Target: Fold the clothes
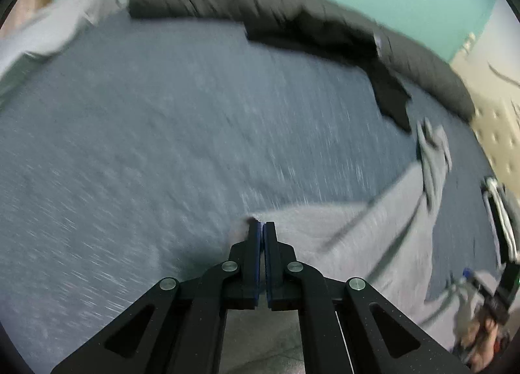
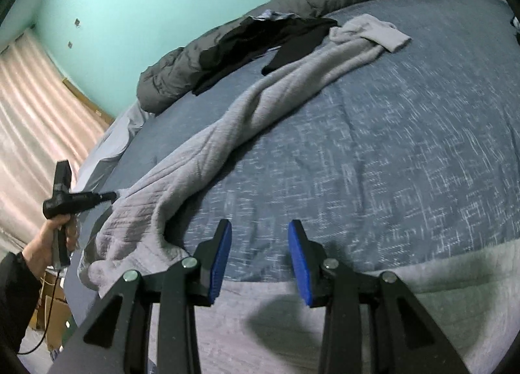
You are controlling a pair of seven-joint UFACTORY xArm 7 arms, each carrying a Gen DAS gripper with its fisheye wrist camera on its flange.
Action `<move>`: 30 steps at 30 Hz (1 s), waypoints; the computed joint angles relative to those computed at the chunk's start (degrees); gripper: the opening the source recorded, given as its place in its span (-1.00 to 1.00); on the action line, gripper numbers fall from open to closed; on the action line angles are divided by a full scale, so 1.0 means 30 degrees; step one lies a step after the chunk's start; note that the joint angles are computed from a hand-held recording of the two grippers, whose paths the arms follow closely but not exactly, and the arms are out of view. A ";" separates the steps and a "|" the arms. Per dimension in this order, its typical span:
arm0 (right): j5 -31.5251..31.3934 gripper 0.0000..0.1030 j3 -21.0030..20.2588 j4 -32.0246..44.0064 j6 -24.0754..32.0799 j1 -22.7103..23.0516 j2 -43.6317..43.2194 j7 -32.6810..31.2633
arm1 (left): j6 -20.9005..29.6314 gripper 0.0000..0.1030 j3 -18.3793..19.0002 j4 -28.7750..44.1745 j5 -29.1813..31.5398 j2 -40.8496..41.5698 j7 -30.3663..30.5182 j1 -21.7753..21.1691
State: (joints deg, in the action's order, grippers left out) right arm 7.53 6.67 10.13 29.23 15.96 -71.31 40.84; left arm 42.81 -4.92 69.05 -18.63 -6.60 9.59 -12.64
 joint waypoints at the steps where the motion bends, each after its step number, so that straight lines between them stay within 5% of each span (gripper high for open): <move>1: 0.0035 -0.29 0.0027 -0.0060 -0.0093 0.0034 -0.0033 0.0053 | -0.0208 -0.97 0.0019 0.0190 0.0301 -0.0112 -0.0277 0.0105; 19: 0.0139 -0.29 -0.0415 -0.0613 -0.0818 0.0104 -0.0186 0.0198 | -0.0160 -0.96 0.0297 0.5695 0.4959 0.3272 -0.5121 0.1495; 22: 0.0223 -0.29 -0.0540 -0.0569 -0.1130 0.0223 0.0315 0.0021 | -0.0492 -0.73 0.0316 0.4982 0.7057 0.3150 -0.7286 0.1176; 23: 0.0266 -0.29 -0.0566 -0.0559 -0.1182 0.0247 0.0431 0.0003 | -0.0752 -0.27 0.0306 0.4570 0.7747 0.2962 -0.8015 0.1093; 24: 0.0324 -0.30 -0.0614 -0.0574 -0.1257 0.0273 0.0509 -0.0010 | -0.1222 -0.06 0.0247 0.3885 0.7742 0.2544 -0.8107 0.1066; 30: 0.0425 -0.29 -0.0531 -0.0641 -0.1155 0.0089 0.0192 0.0189 | -0.2312 -0.06 -0.0527 -0.0062 0.6090 0.0186 -0.5626 0.0161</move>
